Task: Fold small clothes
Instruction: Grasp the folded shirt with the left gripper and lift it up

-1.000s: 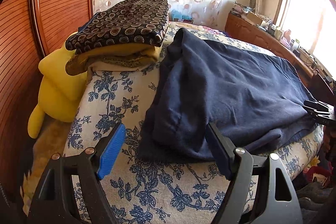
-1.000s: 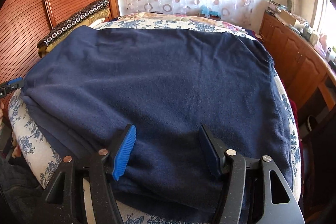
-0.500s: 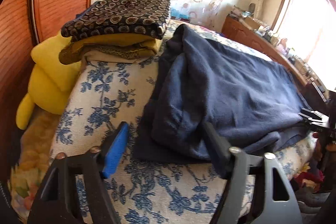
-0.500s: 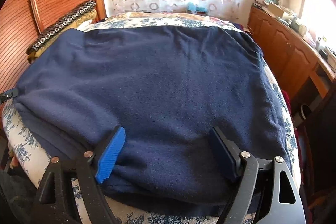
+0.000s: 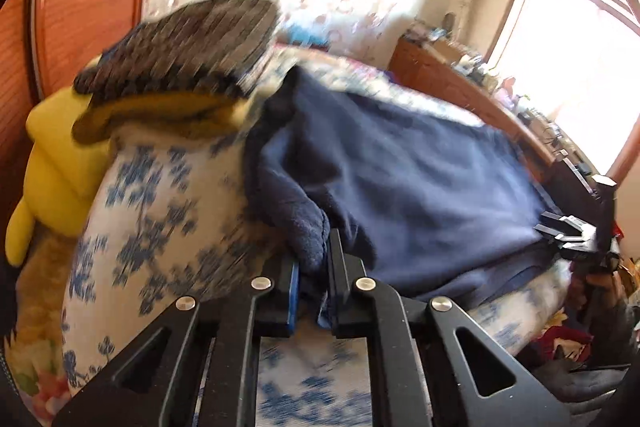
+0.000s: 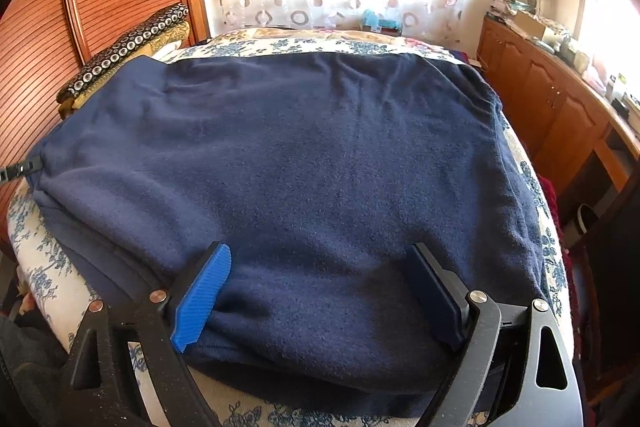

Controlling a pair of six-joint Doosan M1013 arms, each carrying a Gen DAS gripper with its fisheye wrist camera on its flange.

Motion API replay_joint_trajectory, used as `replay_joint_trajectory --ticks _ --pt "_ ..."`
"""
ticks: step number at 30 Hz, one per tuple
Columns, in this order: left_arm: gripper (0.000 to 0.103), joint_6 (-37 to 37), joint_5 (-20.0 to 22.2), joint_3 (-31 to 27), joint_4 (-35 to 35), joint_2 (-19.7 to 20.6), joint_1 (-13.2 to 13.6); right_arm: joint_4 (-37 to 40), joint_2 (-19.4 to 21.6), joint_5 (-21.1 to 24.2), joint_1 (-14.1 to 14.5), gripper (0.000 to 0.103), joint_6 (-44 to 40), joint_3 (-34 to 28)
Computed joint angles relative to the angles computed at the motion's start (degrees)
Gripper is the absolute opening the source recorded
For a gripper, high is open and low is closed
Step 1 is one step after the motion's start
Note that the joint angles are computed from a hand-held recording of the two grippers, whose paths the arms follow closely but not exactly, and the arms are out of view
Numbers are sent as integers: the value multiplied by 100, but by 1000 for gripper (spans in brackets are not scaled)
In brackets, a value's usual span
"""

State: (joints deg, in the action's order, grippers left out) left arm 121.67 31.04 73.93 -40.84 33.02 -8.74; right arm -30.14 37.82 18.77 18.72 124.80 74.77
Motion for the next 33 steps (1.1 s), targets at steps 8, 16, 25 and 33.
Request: replay_joint_trajectory --ticks 8,16,25,33 --pt "11 1079 412 -881 -905 184 -320 -119 -291 -388 -134 90 446 414" --pt "11 1517 1170 -2015 -911 639 -835 -2255 -692 -655 -244 90 2820 1031" --pt "11 1674 1811 -2777 -877 929 -1169 -5183 -1044 -649 -283 90 5948 1603" --pt "11 1424 2442 -3573 -690 1302 -1447 -6566 -1211 -573 -309 90 7498 1925"
